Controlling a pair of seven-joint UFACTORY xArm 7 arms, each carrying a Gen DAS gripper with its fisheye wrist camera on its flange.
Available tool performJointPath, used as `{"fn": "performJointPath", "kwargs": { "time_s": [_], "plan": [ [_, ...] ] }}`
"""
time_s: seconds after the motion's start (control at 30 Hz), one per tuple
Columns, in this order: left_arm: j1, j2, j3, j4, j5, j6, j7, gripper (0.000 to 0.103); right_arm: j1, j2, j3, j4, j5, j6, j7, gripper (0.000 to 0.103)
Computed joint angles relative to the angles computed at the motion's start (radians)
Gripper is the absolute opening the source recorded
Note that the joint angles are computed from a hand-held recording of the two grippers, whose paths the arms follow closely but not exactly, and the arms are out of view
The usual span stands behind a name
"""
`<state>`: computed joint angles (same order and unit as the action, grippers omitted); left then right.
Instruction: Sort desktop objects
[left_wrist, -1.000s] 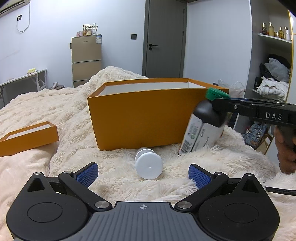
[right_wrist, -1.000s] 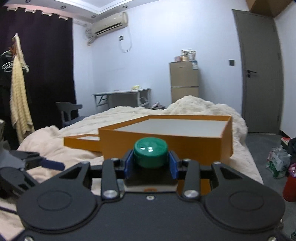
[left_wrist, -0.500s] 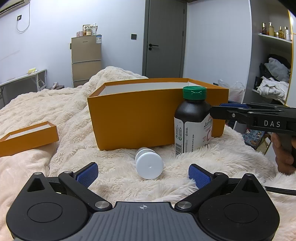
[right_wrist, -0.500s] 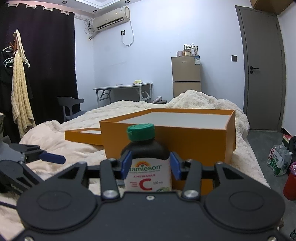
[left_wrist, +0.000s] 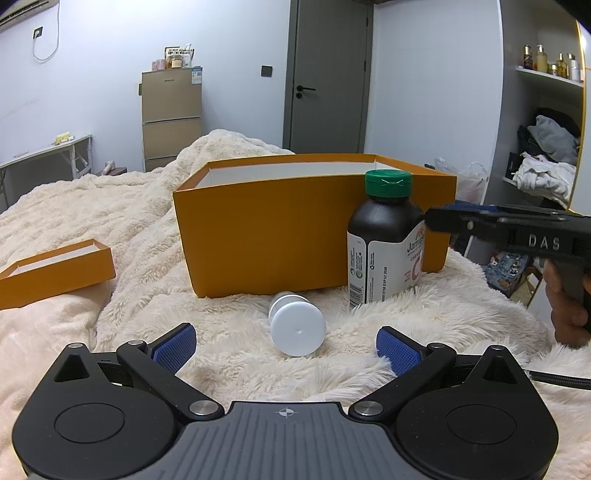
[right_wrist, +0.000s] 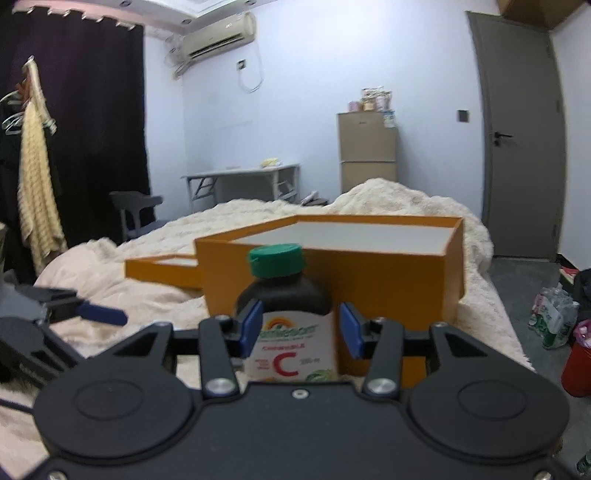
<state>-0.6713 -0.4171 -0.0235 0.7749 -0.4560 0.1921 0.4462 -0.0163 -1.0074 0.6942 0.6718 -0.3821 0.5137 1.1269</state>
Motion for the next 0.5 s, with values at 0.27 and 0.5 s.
{"fn": "performJointPath", "kwargs": {
  "time_s": [0.27, 0.5],
  "plan": [
    [0.002, 0.002, 0.0, 0.003, 0.001, 0.002, 0.0, 0.103, 0.001, 0.029, 0.001, 0.025, -0.018, 0.013, -0.037, 0.045],
    [0.003, 0.007, 0.002, 0.009, -0.003, 0.009, 0.003, 0.103, -0.082, 0.118, 0.021, 0.148, -0.083, 0.039, -0.145, 0.067]
  ]
}}
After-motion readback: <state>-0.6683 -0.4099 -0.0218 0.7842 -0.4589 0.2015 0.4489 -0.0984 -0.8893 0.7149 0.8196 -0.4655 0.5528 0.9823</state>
